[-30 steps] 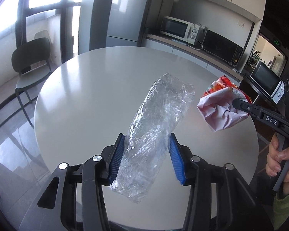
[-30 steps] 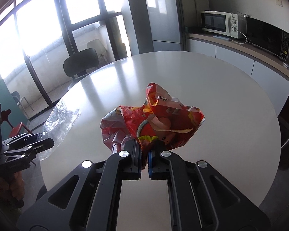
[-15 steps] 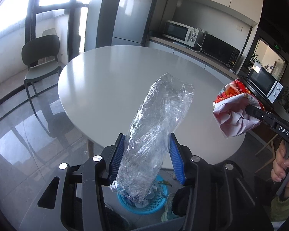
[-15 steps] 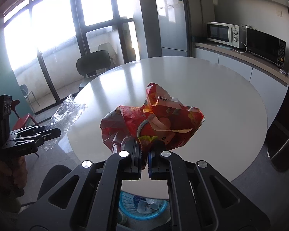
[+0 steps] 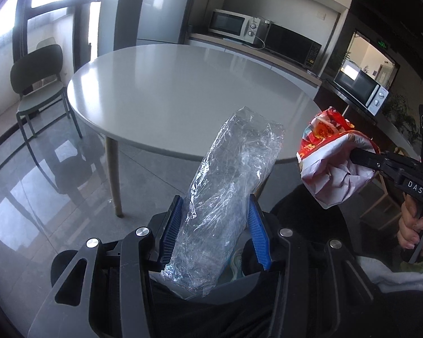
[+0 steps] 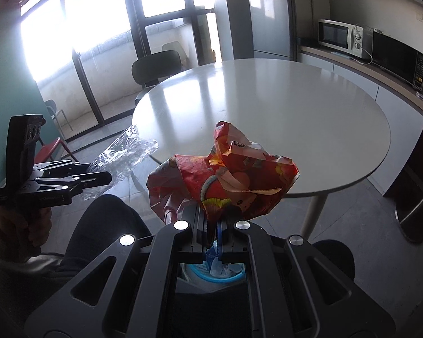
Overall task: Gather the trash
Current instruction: 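Carry the clear wrap and red snack bag down over the blue wastebasket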
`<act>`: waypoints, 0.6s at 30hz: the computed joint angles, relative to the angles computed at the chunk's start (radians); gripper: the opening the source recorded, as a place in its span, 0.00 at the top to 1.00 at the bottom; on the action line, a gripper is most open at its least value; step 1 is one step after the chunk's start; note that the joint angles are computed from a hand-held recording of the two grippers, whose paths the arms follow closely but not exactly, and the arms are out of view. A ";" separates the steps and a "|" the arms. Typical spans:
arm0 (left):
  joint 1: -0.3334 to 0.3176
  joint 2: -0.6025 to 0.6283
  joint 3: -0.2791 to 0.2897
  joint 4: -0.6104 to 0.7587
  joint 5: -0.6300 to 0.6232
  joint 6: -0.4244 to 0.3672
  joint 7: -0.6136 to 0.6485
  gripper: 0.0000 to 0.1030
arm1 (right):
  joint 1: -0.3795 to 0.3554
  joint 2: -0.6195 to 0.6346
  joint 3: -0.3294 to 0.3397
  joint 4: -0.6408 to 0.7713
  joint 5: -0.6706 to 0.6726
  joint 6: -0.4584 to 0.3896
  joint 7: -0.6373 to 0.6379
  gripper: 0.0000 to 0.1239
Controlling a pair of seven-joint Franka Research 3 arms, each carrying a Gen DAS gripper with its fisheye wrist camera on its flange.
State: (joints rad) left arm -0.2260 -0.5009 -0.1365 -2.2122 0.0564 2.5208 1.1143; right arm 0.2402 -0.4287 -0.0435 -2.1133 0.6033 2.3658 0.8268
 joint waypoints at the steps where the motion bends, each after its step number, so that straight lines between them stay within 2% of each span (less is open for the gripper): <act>1: -0.015 -0.001 0.003 -0.005 -0.004 -0.008 0.024 0.56 | -0.002 -0.020 0.002 -0.022 -0.005 -0.004 0.002 0.97; 5: -0.037 0.015 -0.012 -0.014 0.005 -0.057 0.080 0.56 | -0.009 -0.043 -0.001 -0.059 -0.026 -0.037 0.005 0.97; 9: -0.030 0.054 -0.013 -0.015 -0.017 -0.097 0.062 0.56 | -0.021 -0.041 0.017 -0.096 -0.064 -0.033 0.027 0.97; 18: 0.003 0.120 0.016 -0.050 -0.094 -0.128 0.033 0.56 | -0.026 0.113 0.044 -0.071 -0.114 -0.008 0.106 0.97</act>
State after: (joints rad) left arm -0.2229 -0.3810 -0.1205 -2.2624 -0.0377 2.3931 1.1477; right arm 0.2142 -0.3154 0.0003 -2.1840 0.4897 2.3575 0.9325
